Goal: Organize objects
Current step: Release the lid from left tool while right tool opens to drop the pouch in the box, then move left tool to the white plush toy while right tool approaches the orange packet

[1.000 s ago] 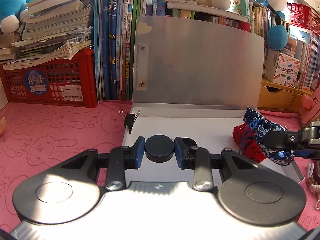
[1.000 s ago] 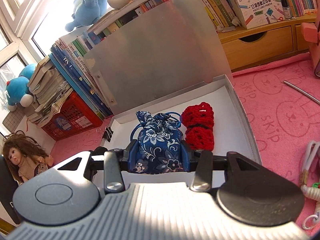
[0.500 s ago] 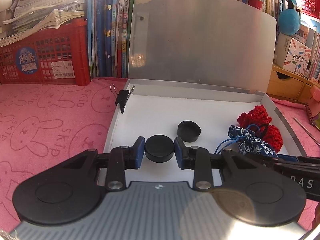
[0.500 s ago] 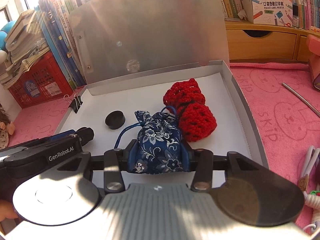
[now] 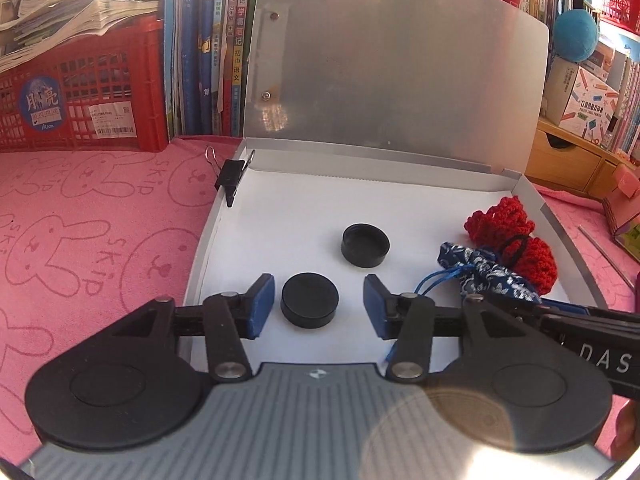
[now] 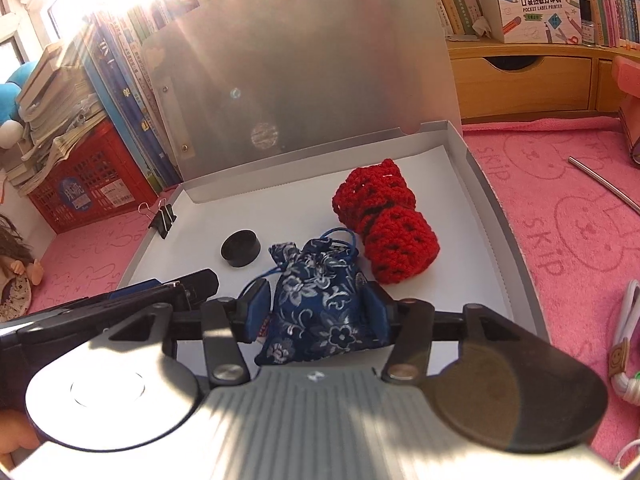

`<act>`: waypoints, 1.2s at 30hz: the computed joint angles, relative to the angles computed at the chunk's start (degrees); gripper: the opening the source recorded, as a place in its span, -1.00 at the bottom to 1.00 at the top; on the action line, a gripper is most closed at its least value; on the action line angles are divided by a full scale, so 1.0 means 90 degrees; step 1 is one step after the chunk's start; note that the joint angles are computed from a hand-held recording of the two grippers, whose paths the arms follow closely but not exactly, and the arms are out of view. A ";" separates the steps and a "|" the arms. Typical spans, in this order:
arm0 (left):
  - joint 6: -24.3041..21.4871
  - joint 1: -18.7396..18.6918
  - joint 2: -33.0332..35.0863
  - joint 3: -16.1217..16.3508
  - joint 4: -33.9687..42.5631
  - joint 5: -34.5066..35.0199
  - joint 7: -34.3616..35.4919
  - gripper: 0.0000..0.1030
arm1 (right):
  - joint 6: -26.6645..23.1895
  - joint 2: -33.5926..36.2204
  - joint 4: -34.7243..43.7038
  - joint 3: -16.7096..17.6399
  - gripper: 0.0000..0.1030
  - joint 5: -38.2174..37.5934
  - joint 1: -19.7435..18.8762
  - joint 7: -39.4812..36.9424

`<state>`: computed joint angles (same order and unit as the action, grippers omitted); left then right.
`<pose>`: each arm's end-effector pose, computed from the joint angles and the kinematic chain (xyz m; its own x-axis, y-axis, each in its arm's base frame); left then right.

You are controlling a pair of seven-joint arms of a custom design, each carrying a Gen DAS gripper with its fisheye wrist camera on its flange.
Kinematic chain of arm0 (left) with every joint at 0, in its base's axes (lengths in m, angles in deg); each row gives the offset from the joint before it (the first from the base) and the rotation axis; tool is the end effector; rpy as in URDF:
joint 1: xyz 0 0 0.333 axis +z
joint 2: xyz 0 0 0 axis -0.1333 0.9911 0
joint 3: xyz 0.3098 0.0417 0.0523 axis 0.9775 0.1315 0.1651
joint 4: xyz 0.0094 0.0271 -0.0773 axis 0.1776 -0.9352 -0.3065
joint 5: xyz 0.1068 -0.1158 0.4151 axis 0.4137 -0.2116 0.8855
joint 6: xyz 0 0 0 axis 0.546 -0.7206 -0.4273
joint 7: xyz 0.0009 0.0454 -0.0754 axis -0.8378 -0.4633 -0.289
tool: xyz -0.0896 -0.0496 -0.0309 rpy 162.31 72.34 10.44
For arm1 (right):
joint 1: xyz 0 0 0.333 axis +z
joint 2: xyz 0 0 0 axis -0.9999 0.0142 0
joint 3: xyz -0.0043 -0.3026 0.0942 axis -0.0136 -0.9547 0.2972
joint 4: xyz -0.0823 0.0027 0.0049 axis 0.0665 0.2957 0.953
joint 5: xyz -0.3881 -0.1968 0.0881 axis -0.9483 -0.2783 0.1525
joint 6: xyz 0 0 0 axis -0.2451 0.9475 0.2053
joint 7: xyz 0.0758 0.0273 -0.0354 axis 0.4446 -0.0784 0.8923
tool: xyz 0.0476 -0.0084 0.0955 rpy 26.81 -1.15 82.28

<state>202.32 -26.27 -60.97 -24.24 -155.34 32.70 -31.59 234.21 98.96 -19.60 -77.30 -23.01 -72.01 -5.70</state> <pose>0.6700 -0.3049 0.4264 0.3822 -0.9157 0.1238 -0.5742 -0.3404 -0.7446 0.7131 0.2990 0.4297 0.4716 -0.8238 -0.3146 -0.7036 -0.1365 -0.6973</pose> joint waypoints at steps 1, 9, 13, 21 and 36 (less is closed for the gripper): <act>0.0088 -0.0030 -0.0067 0.0035 -0.0060 0.0143 -0.0171 0.35 | 0.0056 -0.0035 -0.0042 0.0080 0.33 0.0125 -0.0063 -0.0124; -0.0194 -0.0112 -0.0480 -0.0068 -0.0297 0.0707 -0.0144 0.57 | 0.0536 -0.0533 -0.0510 0.0311 0.44 0.0701 -0.0201 -0.1080; -0.0212 -0.0073 -0.0804 -0.0199 -0.0581 0.0799 -0.0086 0.63 | 0.0752 -0.0974 -0.0924 0.0806 0.59 0.2175 -0.0687 -0.2767; -0.0128 -0.0036 -0.1606 -0.0543 -0.1394 0.1552 -0.0203 0.76 | 0.0409 -0.1999 -0.1837 0.0599 0.79 0.4409 -0.0902 -0.5206; -0.0106 -0.0092 -0.2545 -0.1203 -0.2465 0.1980 -0.0944 0.76 | 0.0050 -0.3426 -0.3505 -0.0548 0.81 0.5799 -0.0126 -0.7036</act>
